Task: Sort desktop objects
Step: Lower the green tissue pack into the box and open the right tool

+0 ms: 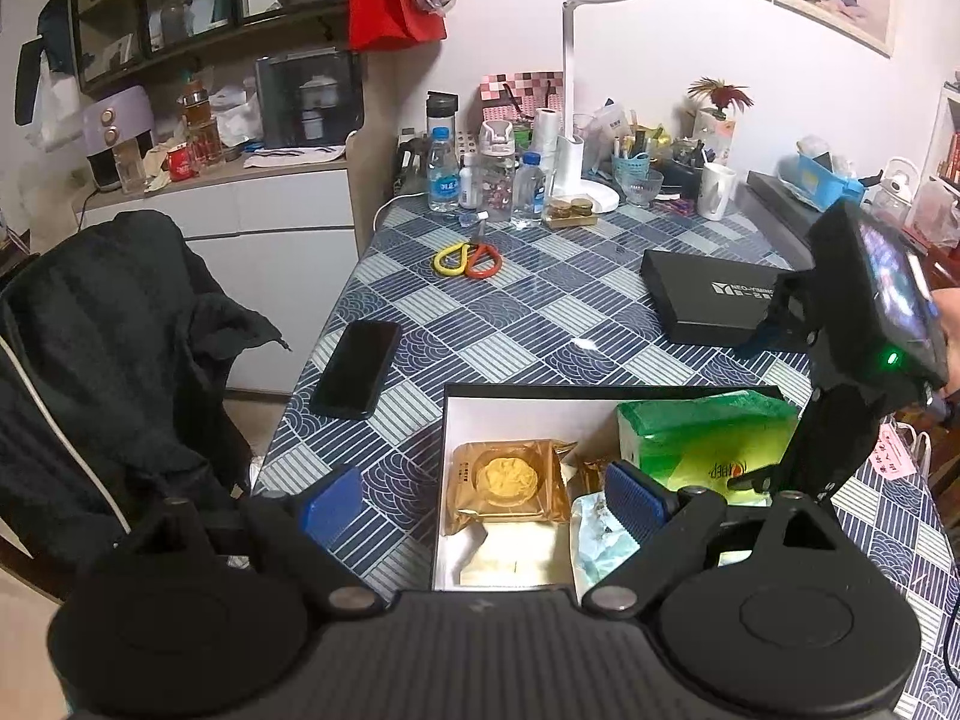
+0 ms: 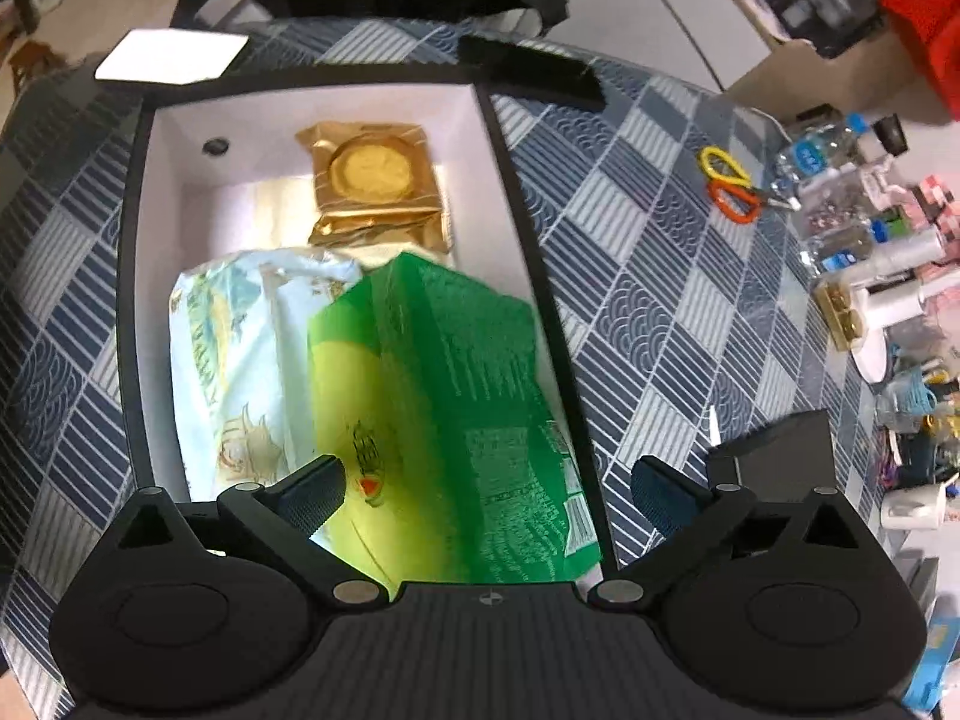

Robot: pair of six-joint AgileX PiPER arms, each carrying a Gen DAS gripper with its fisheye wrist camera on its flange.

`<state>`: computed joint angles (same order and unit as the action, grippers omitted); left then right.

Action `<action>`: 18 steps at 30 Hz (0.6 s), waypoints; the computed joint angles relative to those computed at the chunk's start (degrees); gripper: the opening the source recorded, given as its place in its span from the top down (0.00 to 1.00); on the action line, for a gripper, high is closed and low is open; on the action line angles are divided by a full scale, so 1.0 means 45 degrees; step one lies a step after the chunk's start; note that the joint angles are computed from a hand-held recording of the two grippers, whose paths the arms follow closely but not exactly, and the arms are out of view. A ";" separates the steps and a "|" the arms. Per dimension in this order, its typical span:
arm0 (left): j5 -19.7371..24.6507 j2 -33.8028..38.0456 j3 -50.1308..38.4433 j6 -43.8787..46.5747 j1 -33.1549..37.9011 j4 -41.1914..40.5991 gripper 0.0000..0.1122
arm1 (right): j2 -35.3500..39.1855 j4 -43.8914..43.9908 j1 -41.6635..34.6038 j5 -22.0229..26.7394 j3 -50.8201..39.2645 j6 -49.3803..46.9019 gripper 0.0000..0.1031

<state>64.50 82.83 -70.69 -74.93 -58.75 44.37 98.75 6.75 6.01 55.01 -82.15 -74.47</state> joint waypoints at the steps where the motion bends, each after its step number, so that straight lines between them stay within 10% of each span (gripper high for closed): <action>1: -0.0029 0.0001 0.0009 0.0014 0.0018 -0.0020 0.08 | -0.0103 0.0209 -0.0072 -0.0033 0.0014 -0.0112 0.01; 10: -0.0245 0.0087 -0.0079 0.0226 0.0070 -0.0179 0.08 | -0.0287 0.0326 0.0340 -0.0516 0.0473 0.0860 0.37; 18: -0.0171 -0.0025 -0.0011 0.0209 0.0108 -0.0314 0.08 | 0.0014 -0.0591 0.0794 -0.2019 0.2229 0.2297 0.33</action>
<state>63.73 82.72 -70.74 -73.99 -58.26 42.96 98.81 4.09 9.58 45.92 -72.12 -64.13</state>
